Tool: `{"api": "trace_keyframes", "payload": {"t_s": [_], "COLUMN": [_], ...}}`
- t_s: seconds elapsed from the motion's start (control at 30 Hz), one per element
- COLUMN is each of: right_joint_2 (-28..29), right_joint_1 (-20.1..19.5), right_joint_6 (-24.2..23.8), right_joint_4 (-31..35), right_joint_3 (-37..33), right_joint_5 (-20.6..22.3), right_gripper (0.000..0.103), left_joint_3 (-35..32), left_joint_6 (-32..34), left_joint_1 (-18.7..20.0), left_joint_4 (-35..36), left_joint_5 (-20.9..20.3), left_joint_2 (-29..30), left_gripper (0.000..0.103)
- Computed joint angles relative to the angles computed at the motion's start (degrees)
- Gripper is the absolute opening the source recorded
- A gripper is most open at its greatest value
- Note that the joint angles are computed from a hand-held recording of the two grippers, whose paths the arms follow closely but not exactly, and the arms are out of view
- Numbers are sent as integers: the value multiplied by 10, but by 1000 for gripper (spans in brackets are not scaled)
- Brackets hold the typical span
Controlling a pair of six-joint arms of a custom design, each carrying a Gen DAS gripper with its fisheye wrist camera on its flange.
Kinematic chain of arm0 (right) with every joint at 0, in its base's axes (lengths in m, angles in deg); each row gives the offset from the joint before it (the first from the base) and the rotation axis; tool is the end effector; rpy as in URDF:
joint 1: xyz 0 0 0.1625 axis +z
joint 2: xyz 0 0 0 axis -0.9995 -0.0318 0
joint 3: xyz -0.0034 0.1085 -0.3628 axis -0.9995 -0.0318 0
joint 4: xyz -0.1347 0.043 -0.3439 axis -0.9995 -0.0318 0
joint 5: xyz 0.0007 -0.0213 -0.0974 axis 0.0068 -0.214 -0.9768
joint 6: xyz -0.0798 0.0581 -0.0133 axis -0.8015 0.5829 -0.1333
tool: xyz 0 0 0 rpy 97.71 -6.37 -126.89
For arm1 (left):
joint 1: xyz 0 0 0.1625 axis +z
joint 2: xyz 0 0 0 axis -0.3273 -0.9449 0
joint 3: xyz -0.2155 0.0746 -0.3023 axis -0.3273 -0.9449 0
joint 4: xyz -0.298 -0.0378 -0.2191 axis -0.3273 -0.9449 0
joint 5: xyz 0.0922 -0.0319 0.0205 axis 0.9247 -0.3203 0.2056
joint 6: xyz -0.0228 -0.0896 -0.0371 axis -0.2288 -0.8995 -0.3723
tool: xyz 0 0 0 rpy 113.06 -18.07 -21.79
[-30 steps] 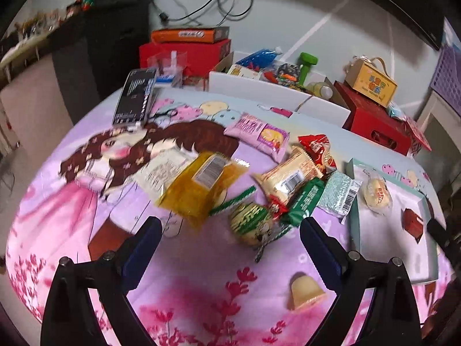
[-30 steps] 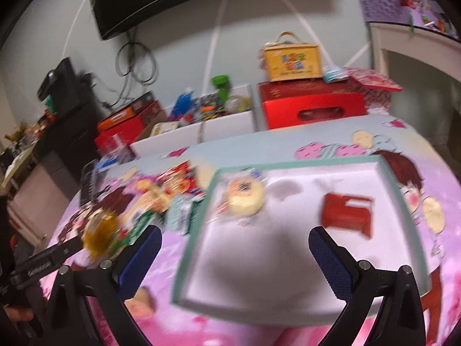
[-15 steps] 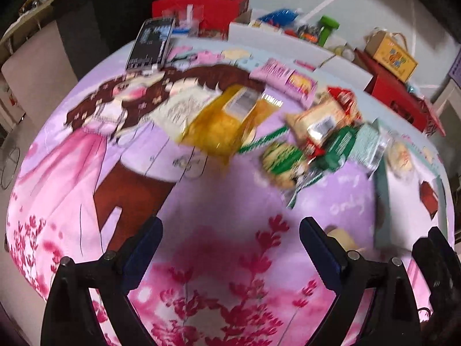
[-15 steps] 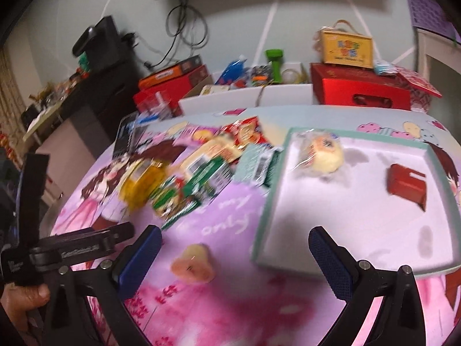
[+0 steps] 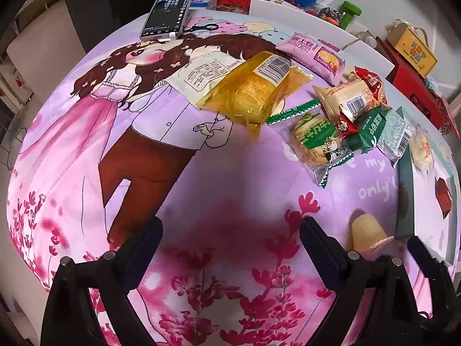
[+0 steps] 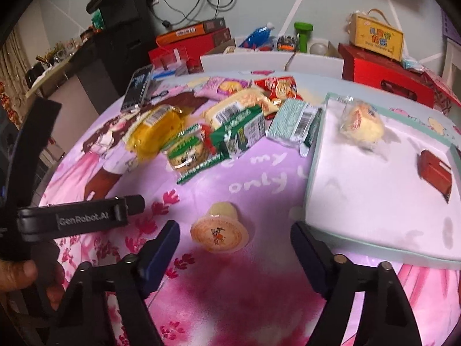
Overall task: Organize snacks
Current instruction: 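Close the right tool on the yellow jelly cup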
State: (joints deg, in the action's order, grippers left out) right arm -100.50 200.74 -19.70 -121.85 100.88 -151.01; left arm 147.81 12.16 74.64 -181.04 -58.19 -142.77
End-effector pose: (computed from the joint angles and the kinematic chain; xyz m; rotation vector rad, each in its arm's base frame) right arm 0.2821 -0.4310 -0.0631 0.9672 -2.5372 0.4547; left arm -0.0104 -0.3934 0.2159 -0.5581 2.1978 -0.7307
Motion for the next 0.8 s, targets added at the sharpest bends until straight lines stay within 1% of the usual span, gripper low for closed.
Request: {"api": "trace_keyframes", "payload": {"t_s": [0.17, 0.2, 0.23, 0.27, 0.4, 0.47, 0.5, 0.7, 0.8], "right_joint_2": [9, 12, 14, 17, 24, 26, 27, 28, 29], "right_joint_1": [-4, -3, -4, -4, -4, -4, -4, -2, -1], "right_joint_6": [9, 10, 10, 10, 15, 15, 15, 9, 8], "right_joint_4": [23, 29, 36, 41, 55, 61, 64, 64, 65], "right_joint_3": [-14, -19, -23, -26, -36, -40, -41, -44, -49], "right_joint_5": [1, 1, 3, 2, -1, 1, 4, 3, 5], "right_gripper": [77, 74, 69, 67, 62, 57, 52, 50, 50], "left_joint_3": [1, 2, 1, 1, -1, -1, -1, -1, -1], "left_joint_6": [10, 11, 14, 16, 20, 21, 22, 36, 54], "left_joint_1": [4, 4, 6, 6, 7, 7, 7, 9, 12], "left_joint_4": [-15, -15, -19, -22, -28, -33, -35, -59, -87], "left_joint_5": [-1, -2, -2, -3, -2, -2, -2, -3, -5], "left_joint_2": [-1, -2, 0, 0, 3, 3, 2, 3, 9], "left_gripper": [96, 96, 96, 96, 96, 96, 96, 96, 96]}}
